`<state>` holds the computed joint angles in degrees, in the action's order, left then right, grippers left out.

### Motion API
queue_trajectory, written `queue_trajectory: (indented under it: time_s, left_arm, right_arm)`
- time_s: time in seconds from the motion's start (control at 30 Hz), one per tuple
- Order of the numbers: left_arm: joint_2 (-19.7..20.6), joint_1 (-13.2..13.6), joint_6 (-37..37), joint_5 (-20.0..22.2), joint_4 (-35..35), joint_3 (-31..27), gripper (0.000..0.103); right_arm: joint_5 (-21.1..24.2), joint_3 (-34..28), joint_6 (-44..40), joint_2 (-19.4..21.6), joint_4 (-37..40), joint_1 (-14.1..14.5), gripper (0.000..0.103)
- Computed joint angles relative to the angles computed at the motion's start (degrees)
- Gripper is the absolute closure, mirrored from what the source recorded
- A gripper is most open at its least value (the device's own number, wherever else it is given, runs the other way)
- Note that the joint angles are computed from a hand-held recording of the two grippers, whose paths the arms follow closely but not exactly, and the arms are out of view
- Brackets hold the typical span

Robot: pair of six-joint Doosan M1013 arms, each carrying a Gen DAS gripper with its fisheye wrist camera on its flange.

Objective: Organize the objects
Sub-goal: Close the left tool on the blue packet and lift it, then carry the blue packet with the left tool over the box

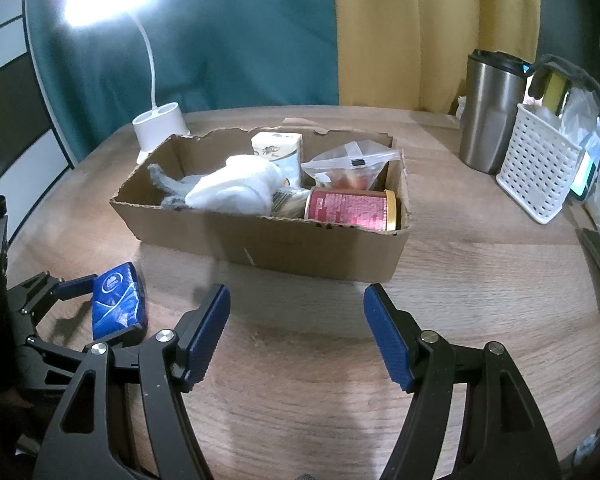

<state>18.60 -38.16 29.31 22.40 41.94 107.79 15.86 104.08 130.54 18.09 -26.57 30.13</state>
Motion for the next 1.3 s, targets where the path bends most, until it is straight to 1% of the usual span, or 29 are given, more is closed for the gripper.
queue_trajectory:
  time_s: [0.13,0.43,0.57,0.7,1.17,1.3]
  left_arm:
    - [-0.44,-0.22,-1.72,-0.16,1.23,0.09,0.019]
    - [-2.02,-0.48,-8.34,-0.49,6.68,-0.4,0.019]
    - [-2.32,-0.75,-10.17,-0.04,8.61,-0.94,0.019]
    - [-2.51,-1.22,-12.3,1.31,10.99,-1.69,0.019]
    - [-1.67,-1.3,-14.27,2.53,13.43,-5.11,0.019]
    - [-0.95,-1.22,-12.65,3.18,12.61,-6.47,0.019]
  right_arm:
    - [-0.28,0.09,-0.11,-0.07,0.1,-0.13,0.03]
    - [-1.2,0.23,-0.06,-0.46,-0.1,-0.59,0.03]
    - [-1.7,0.2,-0.04,-0.65,-0.23,-0.94,0.03]
    - [-2.15,0.3,-0.55,-0.96,0.18,-1.37,0.03]
    - [-3.27,-0.32,-3.71,-1.38,2.84,-3.47,0.03]
    - [-3.79,-0.62,-5.4,-1.22,4.51,-4.03,0.03]
